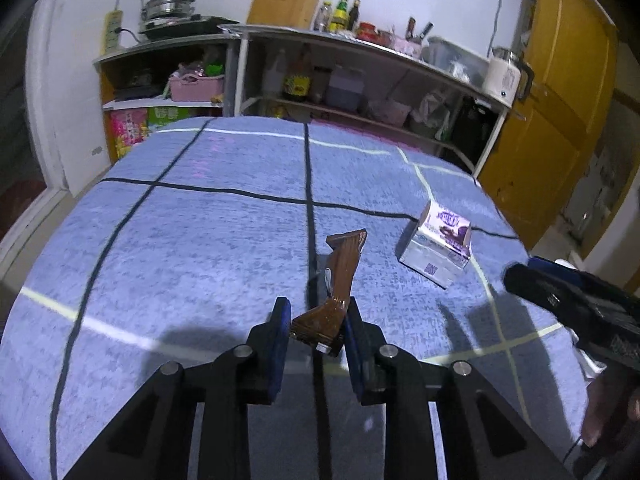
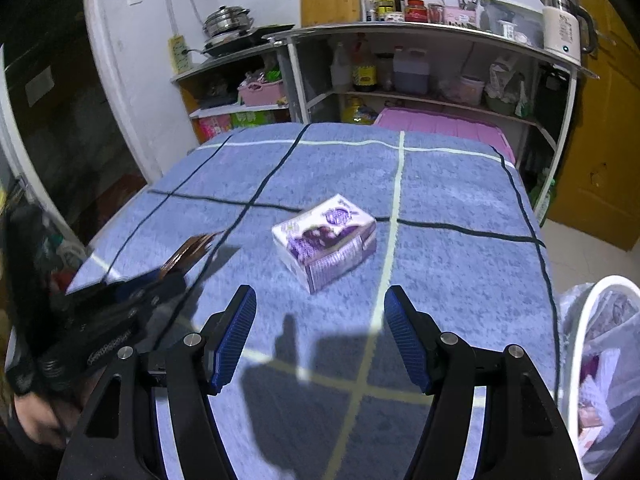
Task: Collect trash
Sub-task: 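Grasp the brown wrapper with the left tool, then grasp the purple grape milk carton with the right tool while the left tool holds the brown wrapper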
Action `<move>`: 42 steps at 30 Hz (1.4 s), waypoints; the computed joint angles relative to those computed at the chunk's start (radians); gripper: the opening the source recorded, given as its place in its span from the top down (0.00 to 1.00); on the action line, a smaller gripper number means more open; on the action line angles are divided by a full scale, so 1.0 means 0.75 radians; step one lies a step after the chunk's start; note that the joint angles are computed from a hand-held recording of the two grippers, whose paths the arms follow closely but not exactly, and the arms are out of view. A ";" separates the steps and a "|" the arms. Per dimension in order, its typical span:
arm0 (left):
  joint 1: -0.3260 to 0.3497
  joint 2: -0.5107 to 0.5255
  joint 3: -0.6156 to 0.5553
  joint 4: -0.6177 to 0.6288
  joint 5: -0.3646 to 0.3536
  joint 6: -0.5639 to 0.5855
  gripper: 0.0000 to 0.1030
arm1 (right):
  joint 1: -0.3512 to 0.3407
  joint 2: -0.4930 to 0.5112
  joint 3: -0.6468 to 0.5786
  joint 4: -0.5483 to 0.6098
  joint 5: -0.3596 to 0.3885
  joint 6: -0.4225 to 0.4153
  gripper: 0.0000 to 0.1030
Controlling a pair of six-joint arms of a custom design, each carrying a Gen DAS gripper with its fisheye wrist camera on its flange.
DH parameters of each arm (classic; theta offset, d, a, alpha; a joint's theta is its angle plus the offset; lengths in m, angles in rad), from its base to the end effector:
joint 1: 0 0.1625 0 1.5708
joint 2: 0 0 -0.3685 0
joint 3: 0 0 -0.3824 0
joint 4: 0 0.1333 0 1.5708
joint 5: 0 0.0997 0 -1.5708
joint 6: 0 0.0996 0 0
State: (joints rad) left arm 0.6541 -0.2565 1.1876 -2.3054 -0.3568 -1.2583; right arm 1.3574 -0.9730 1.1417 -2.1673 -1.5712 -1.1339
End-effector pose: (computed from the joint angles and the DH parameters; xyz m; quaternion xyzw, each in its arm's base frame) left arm -0.3983 -0.5910 -0.1044 -0.0838 0.8150 -0.4652 0.3351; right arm -0.0215 -0.7284 0.3536 0.4340 -0.8755 0.1658 0.1326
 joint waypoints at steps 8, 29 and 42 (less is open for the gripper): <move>-0.046 -0.109 0.168 0.028 0.053 -0.142 0.75 | 0.072 0.082 0.031 -0.224 -0.047 0.157 0.28; -0.036 -0.159 0.292 -0.121 0.042 -0.108 0.75 | 0.084 0.271 -0.137 -0.329 -0.284 0.262 0.28; -0.033 -0.117 0.200 -0.059 0.028 -0.083 0.75 | 0.060 0.211 -0.097 -0.289 -0.201 0.186 0.42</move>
